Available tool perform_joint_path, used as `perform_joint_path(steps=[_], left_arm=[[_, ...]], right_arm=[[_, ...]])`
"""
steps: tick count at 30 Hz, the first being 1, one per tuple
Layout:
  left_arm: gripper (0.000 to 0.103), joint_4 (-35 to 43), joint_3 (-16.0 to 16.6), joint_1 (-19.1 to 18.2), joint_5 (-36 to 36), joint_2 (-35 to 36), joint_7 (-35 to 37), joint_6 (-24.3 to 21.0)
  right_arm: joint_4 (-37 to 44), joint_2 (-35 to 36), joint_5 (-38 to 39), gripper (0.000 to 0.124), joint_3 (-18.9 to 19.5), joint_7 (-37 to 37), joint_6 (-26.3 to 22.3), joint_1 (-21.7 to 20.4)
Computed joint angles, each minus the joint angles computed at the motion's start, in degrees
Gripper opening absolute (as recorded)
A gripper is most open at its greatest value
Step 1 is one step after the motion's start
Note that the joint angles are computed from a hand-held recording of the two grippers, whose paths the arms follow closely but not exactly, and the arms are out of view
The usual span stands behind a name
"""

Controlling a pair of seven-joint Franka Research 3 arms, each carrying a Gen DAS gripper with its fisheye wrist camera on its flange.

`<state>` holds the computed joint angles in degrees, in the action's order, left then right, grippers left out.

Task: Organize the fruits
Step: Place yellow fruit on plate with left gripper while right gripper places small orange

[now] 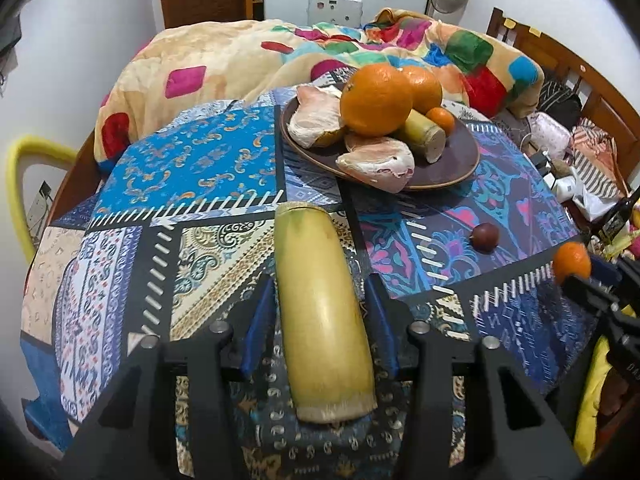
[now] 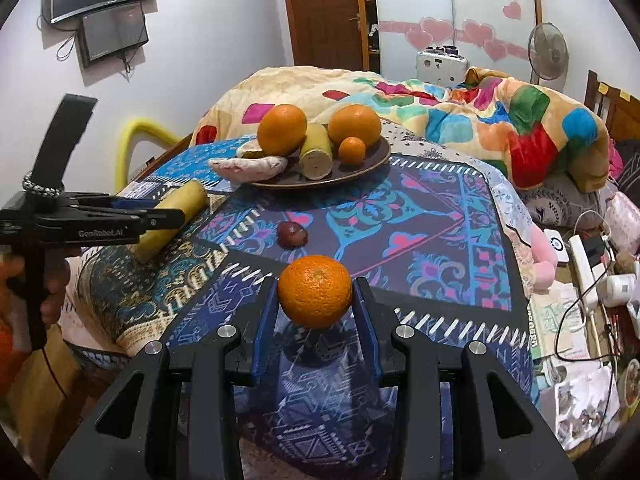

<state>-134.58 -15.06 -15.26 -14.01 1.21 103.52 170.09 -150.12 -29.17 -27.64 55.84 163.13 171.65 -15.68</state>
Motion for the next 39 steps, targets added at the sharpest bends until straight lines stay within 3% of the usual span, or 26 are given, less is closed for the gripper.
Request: perform_joint_path(steps=[10, 20, 30, 35, 39], left_arm=[[0.041, -1.5, -0.1, 0.3, 5.2, -0.1, -1.0, 3.5], [0.039, -1.3, 1.4, -2.4, -10.5, -3.0, 12.4, 3.8], [0.037, 3.1, 1.8, -3.7, -16.7, -2.0, 19.2, 4.4], [0.037, 5.3, 0.9, -2.6, -12.5, -0.7, 15.8, 5.2], [0.037, 6.9, 0.9, -1.5, -1.6, 0.8, 6.4, 6.2]], right_arm=[[0.4, 1.1, -0.4, 0.034, 1.3, -1.0, 2.3, -4.4], [1.9, 0.2, 1.5, 0.034, 3.2, -4.0, 3.0, -8.5], [4.6, -1.4, 4.8, 0.034, 7.6, -7.7, 4.8, -15.4], [6.6, -1.2, 6.4, 0.034, 10.3, -10.6, 4.4, -19.1], [7.7, -1.3, 7.4, 0.034, 12.0, -12.3, 4.0, -21.4]])
